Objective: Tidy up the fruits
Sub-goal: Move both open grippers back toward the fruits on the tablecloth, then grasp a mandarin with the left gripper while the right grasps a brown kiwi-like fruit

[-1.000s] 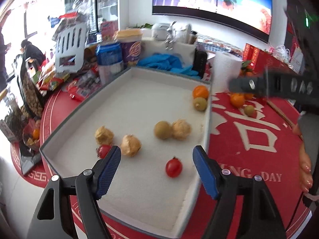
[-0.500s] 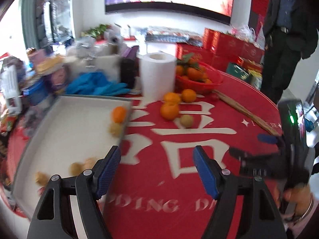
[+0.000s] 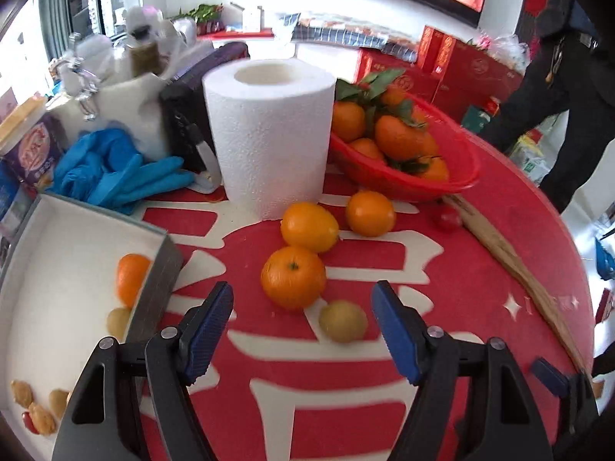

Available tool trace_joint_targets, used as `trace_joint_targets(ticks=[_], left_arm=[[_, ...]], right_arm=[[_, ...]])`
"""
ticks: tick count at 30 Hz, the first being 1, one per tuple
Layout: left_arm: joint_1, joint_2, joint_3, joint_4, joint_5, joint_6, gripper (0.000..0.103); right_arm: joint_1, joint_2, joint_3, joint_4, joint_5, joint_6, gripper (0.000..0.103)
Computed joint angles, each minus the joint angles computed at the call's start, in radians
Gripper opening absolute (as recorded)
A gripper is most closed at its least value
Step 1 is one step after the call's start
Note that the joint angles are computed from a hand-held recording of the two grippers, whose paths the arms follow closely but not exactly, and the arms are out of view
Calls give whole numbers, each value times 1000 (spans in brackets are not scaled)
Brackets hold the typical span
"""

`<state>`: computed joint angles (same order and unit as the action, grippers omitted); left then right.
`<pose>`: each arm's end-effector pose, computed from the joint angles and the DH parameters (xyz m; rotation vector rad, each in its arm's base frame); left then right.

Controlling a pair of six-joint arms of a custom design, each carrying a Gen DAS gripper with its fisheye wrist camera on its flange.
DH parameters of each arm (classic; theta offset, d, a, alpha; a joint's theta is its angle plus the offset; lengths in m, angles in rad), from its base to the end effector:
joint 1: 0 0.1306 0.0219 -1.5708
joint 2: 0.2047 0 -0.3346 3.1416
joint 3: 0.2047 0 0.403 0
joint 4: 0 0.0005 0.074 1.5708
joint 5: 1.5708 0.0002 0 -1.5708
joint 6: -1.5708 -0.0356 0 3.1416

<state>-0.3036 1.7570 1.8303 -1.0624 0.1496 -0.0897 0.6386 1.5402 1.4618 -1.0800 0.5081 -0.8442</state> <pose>0.5815 -0.1882 0.3781 0.5578 2.5051 -0.2732 0.4310 0.2978 0.3322 0.3916 2.4724 -0.1256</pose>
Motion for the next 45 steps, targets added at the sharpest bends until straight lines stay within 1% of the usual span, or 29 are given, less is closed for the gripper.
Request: trace_joint_targets(ticks=[2,3,4,5,6,7,8,10,11,13,16,20,23,24,25,28,30,33,36,38,40,41,43,44,45], left_arm=[[-6,34,34,-21,-14,8,77],[-10,49,48,-31,-24,9,75],[-11,61,58,-40,-31,10,72],[-14,60,53,-28,-44,10,70],[-17,58,49,-19,-62,7,63],[-19,56,47,-15,-72,1,48],[-17,52,43,-12,-69,-5,40],[-5,48,44,-26,-31,13,40],[6,38,32,-12,-11,27,40],[18,-9,-25,32,-5,32,40],[40,-111,-145,94,17,2,40],[69,-279,-345,158,35,-61,41],[94,-384,-469,171,42,-98,41],[108,-407,-495,157,57,-114,41],[107,-411,-503,148,60,-115,41],[124,-444,-543,127,62,-121,41],[134,-455,-567,133,46,-123,41],[143,-478,-607,173,28,-132,41],[145,-489,-621,188,34,-121,41],[140,-490,-624,197,27,-118,41],[136,-490,-625,205,21,-119,41],[137,-491,-626,206,24,-119,41],[140,-494,-629,210,31,-120,41],[141,-497,-633,215,33,-121,41],[142,-501,-637,217,35,-123,41]], right_arm=[[0,0,0,0,0,0,103],[0,1,0,0,0,0,103],[0,0,0,0,0,0,103],[0,1,0,0,0,0,103],[0,1,0,0,0,0,103],[0,1,0,0,0,0,103],[0,1,0,0,0,0,103],[-1,1,-1,1,0,0,103],[-1,1,0,1,0,0,103],[-1,1,0,1,0,0,103],[-1,1,0,1,0,1,103],[0,3,1,0,1,-1,103],[-3,9,10,1,-5,11,103],[-4,17,21,2,-12,23,103],[-6,26,32,3,-19,35,103],[-10,82,105,0,-56,90,103],[-12,138,177,-4,-89,142,103],[-12,220,283,5,-126,214,103],[-19,302,394,13,-156,249,103],[-21,350,459,14,-148,264,97],[-17,389,518,-15,-110,272,75],[-16,393,526,-7,-110,277,68],[-15,392,533,-8,-112,277,30],[-17,384,523,-5,-122,269,30],[-22,361,489,17,-141,257,30]])
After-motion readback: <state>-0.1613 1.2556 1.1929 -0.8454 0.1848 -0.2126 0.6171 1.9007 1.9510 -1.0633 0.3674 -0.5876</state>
